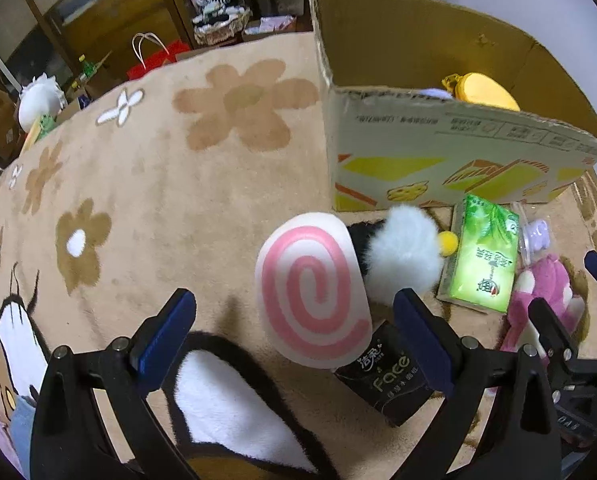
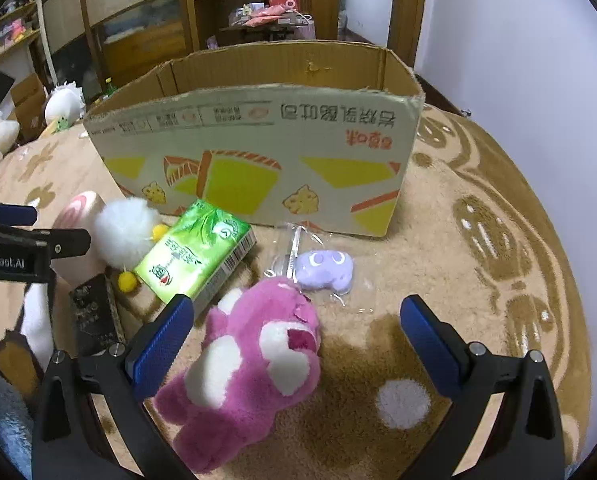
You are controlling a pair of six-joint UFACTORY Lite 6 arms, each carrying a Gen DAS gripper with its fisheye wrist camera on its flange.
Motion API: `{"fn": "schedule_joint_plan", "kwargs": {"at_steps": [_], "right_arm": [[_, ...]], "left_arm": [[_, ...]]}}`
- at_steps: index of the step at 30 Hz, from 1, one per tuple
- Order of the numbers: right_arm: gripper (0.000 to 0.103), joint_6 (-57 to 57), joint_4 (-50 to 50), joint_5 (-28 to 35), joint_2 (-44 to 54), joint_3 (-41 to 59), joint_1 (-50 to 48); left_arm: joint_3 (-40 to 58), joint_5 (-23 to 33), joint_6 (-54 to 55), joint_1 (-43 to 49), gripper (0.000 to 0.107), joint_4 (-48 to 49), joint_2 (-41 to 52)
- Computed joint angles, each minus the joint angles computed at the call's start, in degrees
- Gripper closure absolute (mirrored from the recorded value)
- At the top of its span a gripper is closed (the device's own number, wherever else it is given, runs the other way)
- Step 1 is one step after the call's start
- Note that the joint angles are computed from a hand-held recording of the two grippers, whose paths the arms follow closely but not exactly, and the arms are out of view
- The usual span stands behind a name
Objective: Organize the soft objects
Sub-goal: 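Move back to the toys and grasp the swirl cushion with the left tool, then grasp the pink plush bear with the right tool while the left tool holds the cushion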
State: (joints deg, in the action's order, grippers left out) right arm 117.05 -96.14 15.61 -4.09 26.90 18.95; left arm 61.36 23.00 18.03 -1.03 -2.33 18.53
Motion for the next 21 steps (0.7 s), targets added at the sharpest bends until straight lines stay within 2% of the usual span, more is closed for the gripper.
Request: {"fn": "schedule_joint_plan", "kwargs": {"at_steps": [4, 6, 8, 14, 17, 21], "right_arm": [[0.0, 1.0, -0.41, -0.4, 2.91, 1.01, 1.09], [0.0, 1.09, 0.07, -0.35, 4.69, 1.72, 1.61], [0.0, 0.68, 1.08, -0.07, 6.56, 2.59, 2.35], [0.0, -4.67, 7.22, -1.7, 13.15, 6.09, 2.54], [0.0, -3.29, 6.55, -1.89, 14.32, 6.68, 2.38], [0.0, -3.97, 6.46, -3.02, 15.98, 7.61, 1.24]], "left_arm": [[1.05, 0.6, -0.51, -0.06, 0.01, 0.39, 1.96], [1.99, 1.19, -0.08, 0.02, 0.022, -0.11, 3.29], [2.73, 2.19, -0.02, -0.02, 0.029, -0.27, 4.56], [1.77, 1.03, -1.56, -1.24, 0.034, 1.79, 4.88], [2.9, 1.96, -1.71, -1.3, 0.046, 1.94, 6.38], [3.81, 2.3, -0.34, -1.37, 0.052, 0.09, 7.57]]}}
